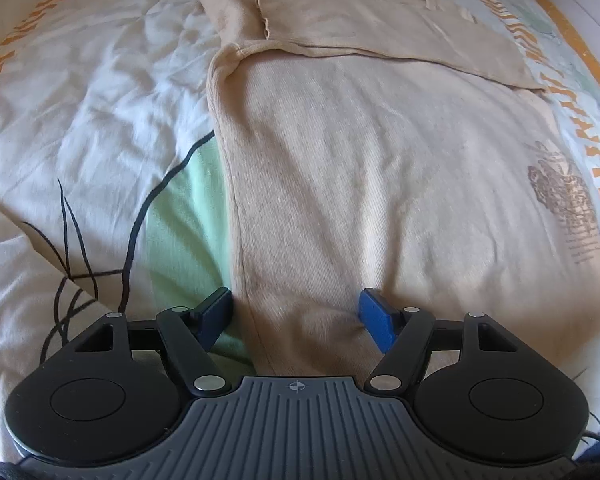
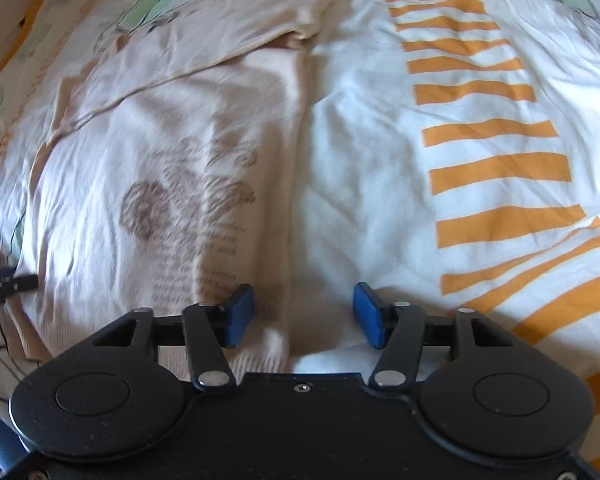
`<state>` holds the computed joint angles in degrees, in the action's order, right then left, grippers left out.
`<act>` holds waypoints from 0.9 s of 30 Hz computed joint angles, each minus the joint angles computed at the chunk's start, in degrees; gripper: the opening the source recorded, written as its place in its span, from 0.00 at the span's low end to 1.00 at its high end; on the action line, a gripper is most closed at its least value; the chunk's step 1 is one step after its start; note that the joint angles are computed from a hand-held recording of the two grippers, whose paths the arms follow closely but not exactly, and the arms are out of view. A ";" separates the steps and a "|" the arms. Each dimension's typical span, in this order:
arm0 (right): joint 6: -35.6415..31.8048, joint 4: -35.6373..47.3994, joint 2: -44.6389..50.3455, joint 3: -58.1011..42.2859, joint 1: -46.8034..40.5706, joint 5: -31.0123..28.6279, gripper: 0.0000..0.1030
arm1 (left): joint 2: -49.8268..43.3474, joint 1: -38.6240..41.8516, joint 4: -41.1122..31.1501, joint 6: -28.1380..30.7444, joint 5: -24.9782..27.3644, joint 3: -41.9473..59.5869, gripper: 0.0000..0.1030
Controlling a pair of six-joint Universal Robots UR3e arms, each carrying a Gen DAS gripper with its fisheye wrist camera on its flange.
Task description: Fold small clothes
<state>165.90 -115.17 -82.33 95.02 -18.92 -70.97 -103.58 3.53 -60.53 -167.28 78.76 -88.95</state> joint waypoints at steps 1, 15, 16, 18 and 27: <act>-0.32 0.04 -0.20 0.17 0.23 0.05 0.63 | -0.17 -0.02 -0.12 0.03 0.02 0.29 0.66; -2.14 2.16 -4.50 3.68 -5.08 8.89 0.10 | 8.94 2.62 4.49 -0.84 -4.61 -9.17 0.08; -1.99 1.85 -4.69 3.60 -5.44 9.65 0.10 | 9.67 2.81 4.76 -0.85 -4.81 -9.63 0.08; -1.62 1.35 -5.16 3.33 -6.38 11.48 0.10 | 10.62 3.37 4.94 -1.59 -5.90 -9.83 0.07; 5.28 -4.20 1.08 -4.19 -7.91 17.20 0.09 | 7.30 7.17 5.50 -7.91 -12.71 -3.11 0.07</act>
<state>171.19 -119.37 -81.25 90.83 -26.83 -53.78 -96.28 10.70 -55.02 -175.20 66.04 -92.06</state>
